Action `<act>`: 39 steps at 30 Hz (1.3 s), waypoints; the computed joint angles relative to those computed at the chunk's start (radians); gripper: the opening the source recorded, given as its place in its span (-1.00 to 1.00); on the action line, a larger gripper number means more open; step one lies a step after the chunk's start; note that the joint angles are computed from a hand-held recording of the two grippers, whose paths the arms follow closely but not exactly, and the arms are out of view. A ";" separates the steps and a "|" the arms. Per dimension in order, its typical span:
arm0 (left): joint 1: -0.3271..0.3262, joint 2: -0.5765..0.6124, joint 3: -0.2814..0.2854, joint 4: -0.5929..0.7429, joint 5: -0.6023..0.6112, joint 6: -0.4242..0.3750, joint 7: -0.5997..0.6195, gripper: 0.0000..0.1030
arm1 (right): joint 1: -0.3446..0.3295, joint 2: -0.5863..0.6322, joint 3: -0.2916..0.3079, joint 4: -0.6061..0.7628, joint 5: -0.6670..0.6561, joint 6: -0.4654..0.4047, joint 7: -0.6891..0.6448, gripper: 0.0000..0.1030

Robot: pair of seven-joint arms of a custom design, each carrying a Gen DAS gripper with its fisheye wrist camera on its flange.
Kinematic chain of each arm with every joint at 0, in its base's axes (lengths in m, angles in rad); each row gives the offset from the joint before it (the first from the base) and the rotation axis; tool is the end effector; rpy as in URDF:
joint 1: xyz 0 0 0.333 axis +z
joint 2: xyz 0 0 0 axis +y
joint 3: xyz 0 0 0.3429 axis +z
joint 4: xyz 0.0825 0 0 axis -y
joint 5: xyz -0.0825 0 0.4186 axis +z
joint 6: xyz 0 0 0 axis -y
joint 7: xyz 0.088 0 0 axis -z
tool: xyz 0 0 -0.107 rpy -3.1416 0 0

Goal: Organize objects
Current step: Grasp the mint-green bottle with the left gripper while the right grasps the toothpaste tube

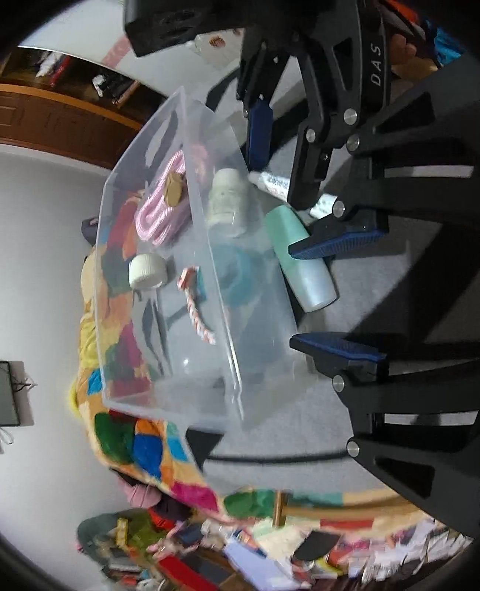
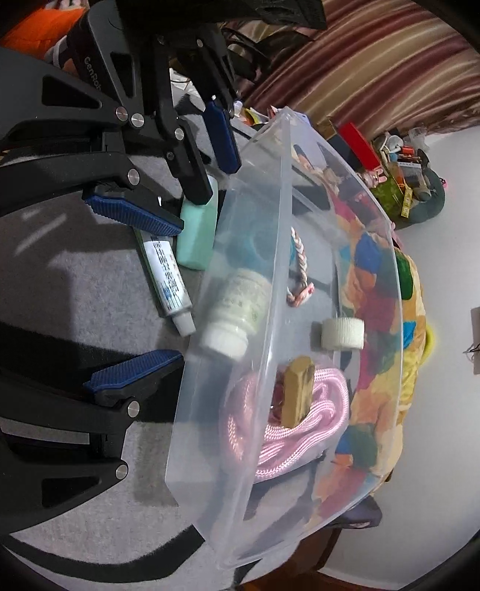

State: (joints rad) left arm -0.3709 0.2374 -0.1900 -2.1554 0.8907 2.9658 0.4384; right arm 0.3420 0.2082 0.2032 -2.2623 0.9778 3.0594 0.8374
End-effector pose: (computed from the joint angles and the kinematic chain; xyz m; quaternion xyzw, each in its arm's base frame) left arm 0.4988 -0.3715 0.3419 -0.5831 0.7479 -0.2750 0.1578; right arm 0.5321 0.2442 0.3129 -0.7661 0.5610 -0.0704 0.3058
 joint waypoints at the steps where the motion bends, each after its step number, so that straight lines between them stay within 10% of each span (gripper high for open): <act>1: 0.014 0.005 -0.011 -0.005 -0.023 0.029 0.019 -0.20 | -0.017 -0.002 0.014 0.001 0.030 -0.007 -0.037 0.12; 12: 0.059 0.016 -0.132 -0.044 -0.216 0.116 0.296 -0.25 | -0.028 -0.060 -0.008 -0.060 0.103 -0.005 -0.176 -0.07; 19: -0.068 -0.023 -0.012 -0.036 -0.098 0.033 0.146 -0.25 | -0.031 -0.082 -0.058 -0.075 0.042 -0.066 -0.100 -0.15; 28: -0.002 0.062 -0.080 0.068 -0.176 -0.028 0.286 -0.22 | -0.016 -0.024 -0.040 -0.008 0.095 -0.057 -0.085 -0.10; 32: -0.077 0.081 -0.017 0.091 -0.099 -0.037 0.219 -0.24 | -0.016 -0.020 -0.028 -0.014 0.078 -0.026 -0.106 -0.20; 39: -0.085 0.015 -0.013 -0.004 -0.058 0.011 0.125 -0.75 | -0.021 -0.032 -0.009 -0.032 0.092 -0.010 -0.193 -0.42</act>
